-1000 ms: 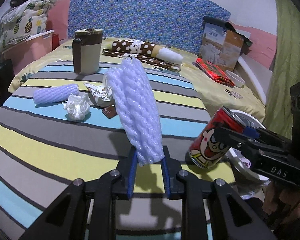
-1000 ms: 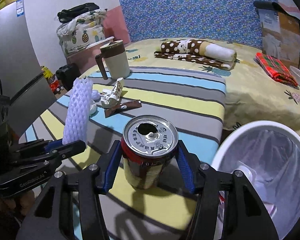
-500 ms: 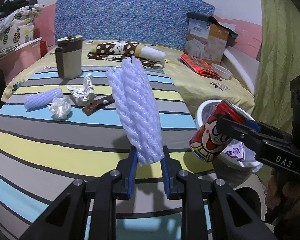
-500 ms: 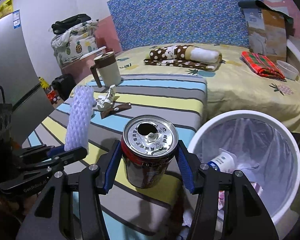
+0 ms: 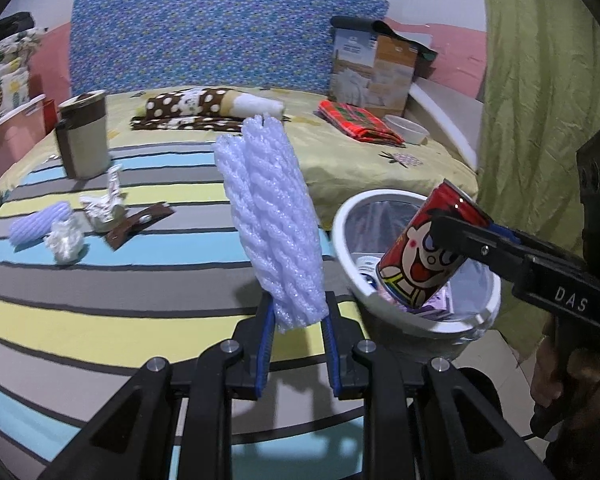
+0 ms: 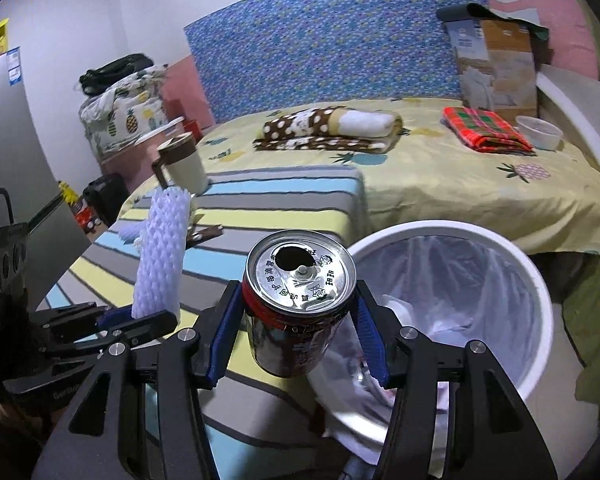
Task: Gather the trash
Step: 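Carry the foam net and red can over the white bin with both tools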
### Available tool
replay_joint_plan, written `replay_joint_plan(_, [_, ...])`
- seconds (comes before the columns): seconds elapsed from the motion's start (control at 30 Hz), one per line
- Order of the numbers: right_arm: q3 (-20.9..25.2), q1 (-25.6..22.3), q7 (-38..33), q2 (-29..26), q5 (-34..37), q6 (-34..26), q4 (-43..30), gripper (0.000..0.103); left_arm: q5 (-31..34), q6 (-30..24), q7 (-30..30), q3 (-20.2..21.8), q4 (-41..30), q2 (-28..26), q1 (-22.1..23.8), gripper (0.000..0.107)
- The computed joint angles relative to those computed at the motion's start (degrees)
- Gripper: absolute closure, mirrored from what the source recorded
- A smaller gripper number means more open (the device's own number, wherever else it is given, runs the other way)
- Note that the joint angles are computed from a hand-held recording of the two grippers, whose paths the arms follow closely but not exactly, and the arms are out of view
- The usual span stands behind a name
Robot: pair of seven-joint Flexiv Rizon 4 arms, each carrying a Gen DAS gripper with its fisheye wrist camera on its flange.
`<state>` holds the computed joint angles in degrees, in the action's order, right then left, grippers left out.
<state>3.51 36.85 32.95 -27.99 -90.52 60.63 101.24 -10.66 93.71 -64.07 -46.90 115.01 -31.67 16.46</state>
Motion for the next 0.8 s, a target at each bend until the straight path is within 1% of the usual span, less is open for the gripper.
replay_joint_plan(0.2, [0.6, -0.2, 2.1, 2.2, 0.5, -3.6, 2.9, 0.047, -0.1, -1.6, 1.7, -1.2, -1.5, -1.2, -1.0, 0.083])
replay_joint_plan(0.4, [1.6, -0.6, 4.0, 4.0, 1.8, -6.7, 5.5, 0.047, -1.2, -3.1, 4.0, -1.7, -3.3, -2.3, -3.0, 0.083])
replay_joint_plan(0.53, [2.0, -1.2, 4.7, 4.6, 2.7, -7.5, 6.8, 0.047, -2.5, -4.4, 5.7, -1.7, -4.5, -3.1, -4.5, 0.083])
replay_joint_plan(0.8, [2.5, -2.1, 6.0, 5.4, 4.1, -7.7, 8.8, 0.047, -6.1, -7.5, 10.1, 0.0, -7.3, -4.3, -8.6, 0.083])
